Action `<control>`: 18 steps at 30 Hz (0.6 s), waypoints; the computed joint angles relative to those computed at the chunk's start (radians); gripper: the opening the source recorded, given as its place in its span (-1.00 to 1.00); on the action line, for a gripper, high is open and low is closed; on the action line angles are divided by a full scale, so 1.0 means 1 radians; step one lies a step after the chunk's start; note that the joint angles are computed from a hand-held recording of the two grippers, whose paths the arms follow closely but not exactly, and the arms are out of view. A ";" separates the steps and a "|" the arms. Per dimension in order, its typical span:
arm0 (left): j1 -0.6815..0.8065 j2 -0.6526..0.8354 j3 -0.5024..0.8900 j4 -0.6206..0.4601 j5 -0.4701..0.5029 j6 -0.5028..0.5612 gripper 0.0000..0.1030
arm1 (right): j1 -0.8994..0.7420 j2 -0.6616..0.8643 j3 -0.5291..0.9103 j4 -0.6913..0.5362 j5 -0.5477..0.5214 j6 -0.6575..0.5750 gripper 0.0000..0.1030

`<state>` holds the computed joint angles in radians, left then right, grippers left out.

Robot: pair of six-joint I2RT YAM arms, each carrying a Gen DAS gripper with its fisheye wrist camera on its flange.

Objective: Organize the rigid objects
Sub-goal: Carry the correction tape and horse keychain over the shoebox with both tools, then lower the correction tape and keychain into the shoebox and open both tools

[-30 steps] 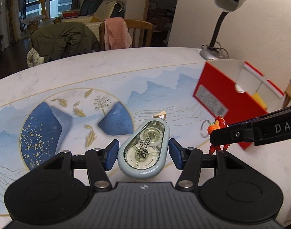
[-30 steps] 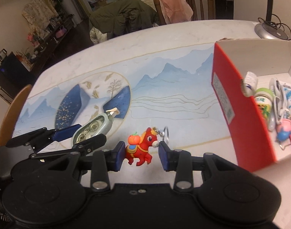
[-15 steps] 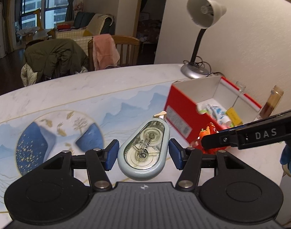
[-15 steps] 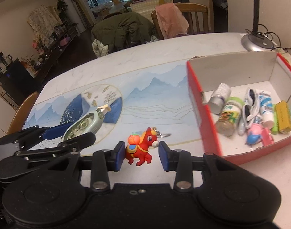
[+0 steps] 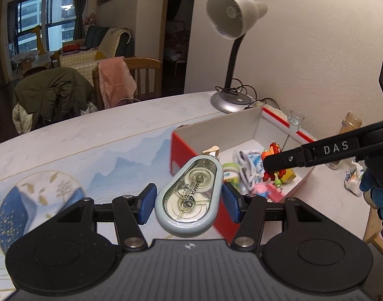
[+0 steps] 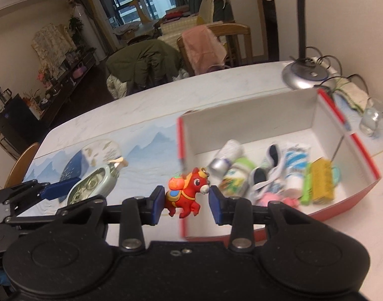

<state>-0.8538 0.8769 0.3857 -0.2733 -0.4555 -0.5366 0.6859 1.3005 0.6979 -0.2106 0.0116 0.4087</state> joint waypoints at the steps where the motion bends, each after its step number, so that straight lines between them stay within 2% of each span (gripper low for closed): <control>1: -0.008 0.040 0.016 0.022 -0.006 -0.004 0.09 | -0.029 -0.015 -0.006 -0.005 -0.014 -0.023 -0.28; 11: -0.021 0.420 0.214 0.189 -0.014 0.040 0.09 | -0.289 -0.008 -0.024 0.011 -0.152 -0.201 -0.28; 18: 0.021 0.656 0.378 0.248 0.021 0.096 0.09 | -0.399 0.052 -0.026 0.041 -0.208 -0.303 -0.28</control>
